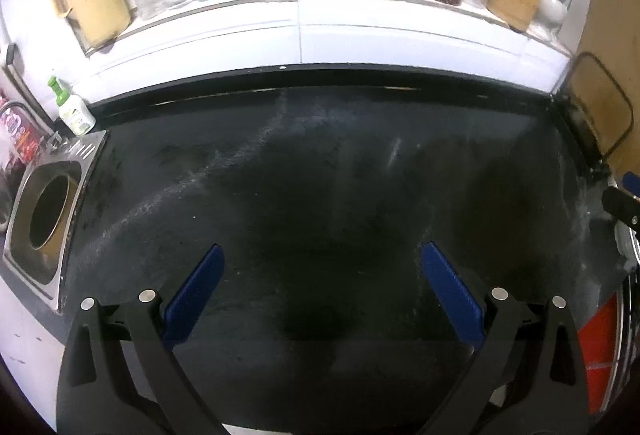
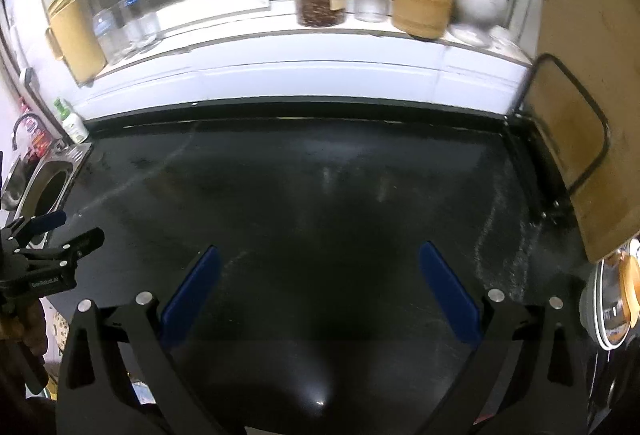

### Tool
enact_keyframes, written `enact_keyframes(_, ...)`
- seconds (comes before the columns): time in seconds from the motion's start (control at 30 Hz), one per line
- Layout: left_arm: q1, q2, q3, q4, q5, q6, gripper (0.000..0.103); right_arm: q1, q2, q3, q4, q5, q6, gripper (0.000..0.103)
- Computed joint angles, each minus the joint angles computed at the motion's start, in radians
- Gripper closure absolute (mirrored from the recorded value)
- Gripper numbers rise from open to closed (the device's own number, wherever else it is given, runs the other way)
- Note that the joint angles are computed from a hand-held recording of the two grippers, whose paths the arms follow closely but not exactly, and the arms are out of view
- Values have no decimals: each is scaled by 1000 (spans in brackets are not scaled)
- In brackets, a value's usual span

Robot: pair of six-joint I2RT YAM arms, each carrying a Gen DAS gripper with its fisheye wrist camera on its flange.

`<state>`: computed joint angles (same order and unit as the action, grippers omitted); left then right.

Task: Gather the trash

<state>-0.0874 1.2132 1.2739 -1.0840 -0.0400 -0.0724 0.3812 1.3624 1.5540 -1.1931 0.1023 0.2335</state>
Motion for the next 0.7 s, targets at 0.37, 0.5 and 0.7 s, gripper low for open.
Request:
enact_keyframes(0.37, -19, -7, -7, -9, -36, -16, 7, -35, 2, -13, 2, -39, -12, 7)
enact_keyframes(0.5, -8, -11, -4, -15, -38, -8, 7, -31, 15, -5, 5, -46, -12, 7)
enact_keyframes(0.7, 7, -7, 0, -21, -40, 4, 7, -23, 22, -9, 14, -49, -2, 7)
